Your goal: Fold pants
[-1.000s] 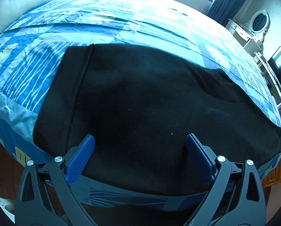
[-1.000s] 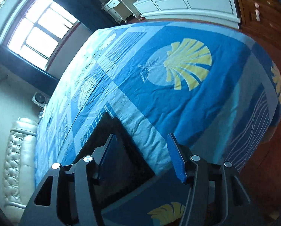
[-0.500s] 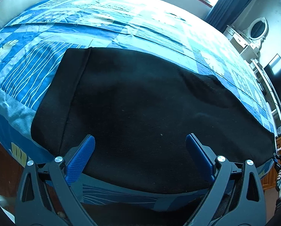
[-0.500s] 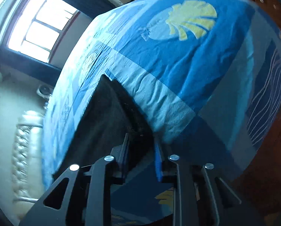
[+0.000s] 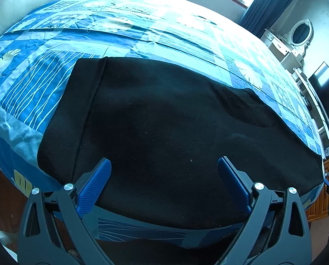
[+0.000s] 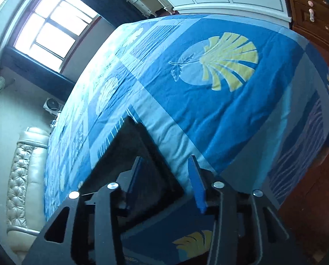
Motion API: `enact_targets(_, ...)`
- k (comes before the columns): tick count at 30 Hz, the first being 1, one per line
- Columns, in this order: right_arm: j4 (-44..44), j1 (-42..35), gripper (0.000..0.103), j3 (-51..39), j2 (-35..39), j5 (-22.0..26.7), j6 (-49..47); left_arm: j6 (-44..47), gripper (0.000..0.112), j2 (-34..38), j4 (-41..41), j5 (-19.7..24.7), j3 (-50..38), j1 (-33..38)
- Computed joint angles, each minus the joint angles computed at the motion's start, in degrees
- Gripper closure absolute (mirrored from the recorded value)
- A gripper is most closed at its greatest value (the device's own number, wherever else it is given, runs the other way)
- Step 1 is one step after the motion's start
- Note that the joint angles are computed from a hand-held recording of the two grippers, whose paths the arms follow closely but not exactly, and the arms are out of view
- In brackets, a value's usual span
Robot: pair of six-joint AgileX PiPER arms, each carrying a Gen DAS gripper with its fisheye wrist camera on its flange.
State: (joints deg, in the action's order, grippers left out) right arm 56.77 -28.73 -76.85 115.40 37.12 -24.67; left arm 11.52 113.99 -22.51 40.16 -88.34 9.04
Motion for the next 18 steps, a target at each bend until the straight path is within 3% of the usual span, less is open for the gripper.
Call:
enact_targets(9, -5.33, 4.24, 0.043, -12.69, 10.18, 6.76, 4.27, 1.28, 0.015, -0.55, 2.2, -0.68, -0.04, -1.02)
enact_targets(13, -14.83, 7.74, 0.045, -14.67, 10.06, 5.41, 10.45, 1.45, 0.015, 0.58, 1.91, 0.45, -1.78, -0.49)
enact_targets(16, -21.93, 9.38, 0.061, -17.33, 10.4, 7.53, 15.67, 1.51, 0.015, 1.04, 1.35, 0.85, -2.24, 0.05)
enact_targets(18, -22.3, 9.64, 0.078, -18.38, 10.75, 9.19, 15.58, 1.31, 0.015, 1.29, 1.06, 1.15, -2.33, 0.36)
